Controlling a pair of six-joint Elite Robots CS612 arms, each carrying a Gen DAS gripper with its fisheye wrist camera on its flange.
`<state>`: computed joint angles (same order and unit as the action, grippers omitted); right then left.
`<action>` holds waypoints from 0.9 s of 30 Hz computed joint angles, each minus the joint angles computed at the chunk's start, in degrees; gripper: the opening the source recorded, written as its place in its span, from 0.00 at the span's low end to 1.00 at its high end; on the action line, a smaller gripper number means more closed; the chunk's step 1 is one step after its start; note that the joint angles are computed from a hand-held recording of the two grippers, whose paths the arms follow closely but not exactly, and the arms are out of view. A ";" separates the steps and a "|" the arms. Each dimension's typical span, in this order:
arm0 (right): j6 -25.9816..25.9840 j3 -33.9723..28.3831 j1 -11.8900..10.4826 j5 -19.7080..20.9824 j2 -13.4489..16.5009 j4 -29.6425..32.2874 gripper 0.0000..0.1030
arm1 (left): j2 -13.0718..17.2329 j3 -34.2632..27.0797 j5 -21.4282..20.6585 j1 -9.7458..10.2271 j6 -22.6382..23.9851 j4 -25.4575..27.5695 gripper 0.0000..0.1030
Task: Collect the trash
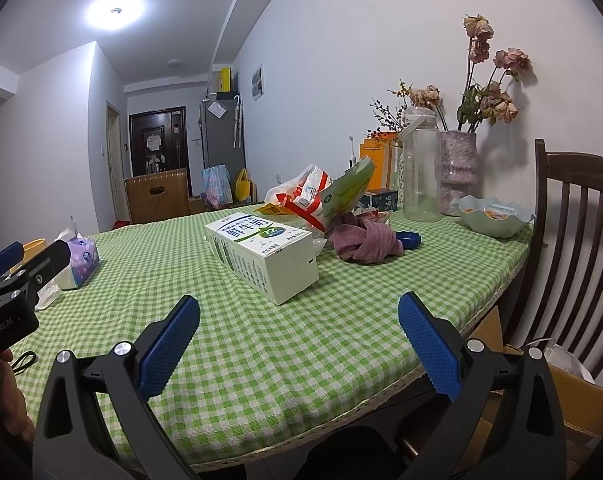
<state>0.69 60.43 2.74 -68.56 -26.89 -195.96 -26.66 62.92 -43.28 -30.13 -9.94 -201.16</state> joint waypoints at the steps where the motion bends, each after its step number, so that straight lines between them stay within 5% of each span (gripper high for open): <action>1: 0.05 0.07 -0.01 0.03 -0.05 0.05 0.93 | -0.02 0.06 -0.03 0.02 -0.05 -0.06 0.93; 8: -0.07 -0.07 0.00 -0.05 0.07 -0.01 0.93 | -0.12 0.06 -0.59 0.08 -0.70 0.65 0.93; 13: -0.25 -1.94 -0.21 -2.40 1.05 -0.44 0.93 | -0.17 -2.35 -6.12 0.84 -5.10 6.46 0.93; 18: 2.01 -6.59 -0.84 -5.82 3.38 0.56 0.93 | 2.74 -10.12 -11.21 1.30 -4.94 13.10 0.93; 27: 3.69 -13.94 -2.17 -6.54 6.73 7.72 0.93 | 9.02 -24.39 -12.43 1.68 -8.84 27.49 0.93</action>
